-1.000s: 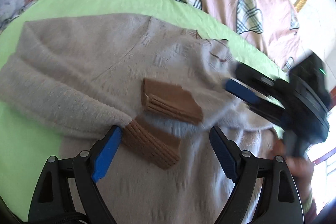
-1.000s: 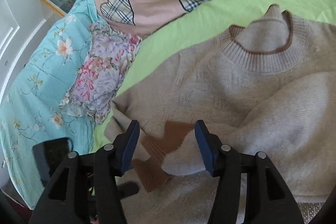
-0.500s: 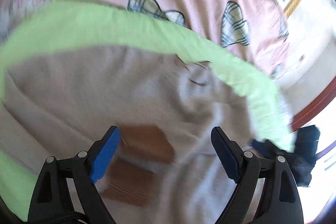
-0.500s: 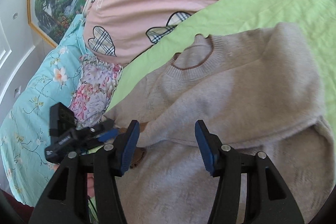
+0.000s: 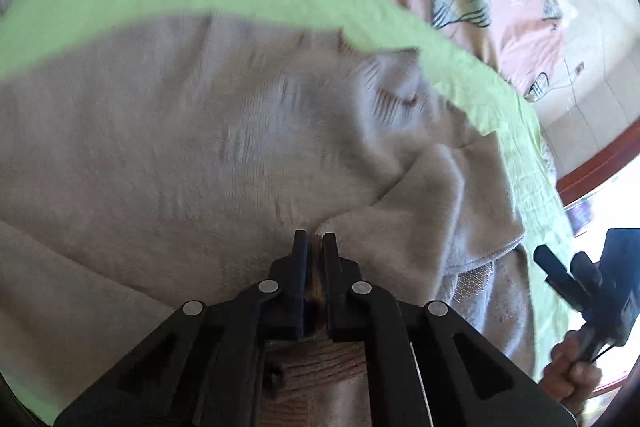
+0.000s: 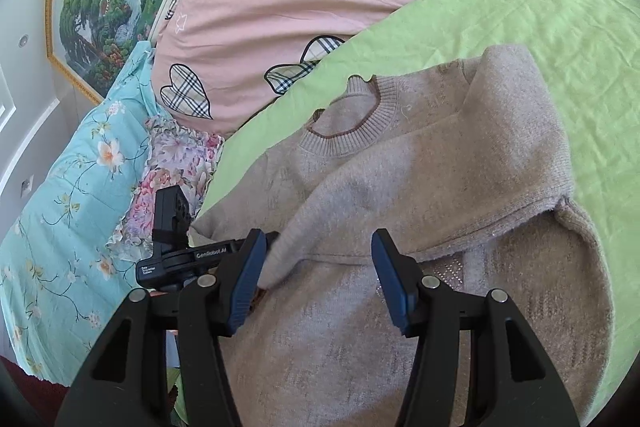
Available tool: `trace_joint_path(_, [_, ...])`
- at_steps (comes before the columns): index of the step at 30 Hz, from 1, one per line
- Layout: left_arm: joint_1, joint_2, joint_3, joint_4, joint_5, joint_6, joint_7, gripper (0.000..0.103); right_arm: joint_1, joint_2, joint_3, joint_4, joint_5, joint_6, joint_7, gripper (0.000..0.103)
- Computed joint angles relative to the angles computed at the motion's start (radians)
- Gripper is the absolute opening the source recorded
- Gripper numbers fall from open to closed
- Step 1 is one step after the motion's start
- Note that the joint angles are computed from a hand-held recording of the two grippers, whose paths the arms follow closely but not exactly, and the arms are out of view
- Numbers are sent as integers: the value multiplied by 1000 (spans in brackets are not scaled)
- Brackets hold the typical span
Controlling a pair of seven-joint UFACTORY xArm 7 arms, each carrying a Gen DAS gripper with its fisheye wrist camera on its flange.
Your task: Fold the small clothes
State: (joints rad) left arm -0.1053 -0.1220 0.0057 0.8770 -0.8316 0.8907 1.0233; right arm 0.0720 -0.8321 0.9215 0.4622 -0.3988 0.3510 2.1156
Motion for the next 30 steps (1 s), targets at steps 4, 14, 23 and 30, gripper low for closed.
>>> trace_joint_path(4, [-1, -89, 42, -42, -168, -112, 139, 4, 61, -32, -31, -12, 13, 93, -11, 56])
trace_joint_path(14, [17, 74, -25, 27, -93, -342, 49, 4, 252, -66, -191, -40, 50, 452, -91, 66])
trace_joint_path(23, [27, 105, -30, 3, -14, -418, -11, 4, 294, -26, -414, -145, 53, 409, -263, 67])
trace_joint_path(30, [16, 83, -33, -1, -14, -401, 5, 4, 271, -26, -443, -169, 58, 357, -349, 9])
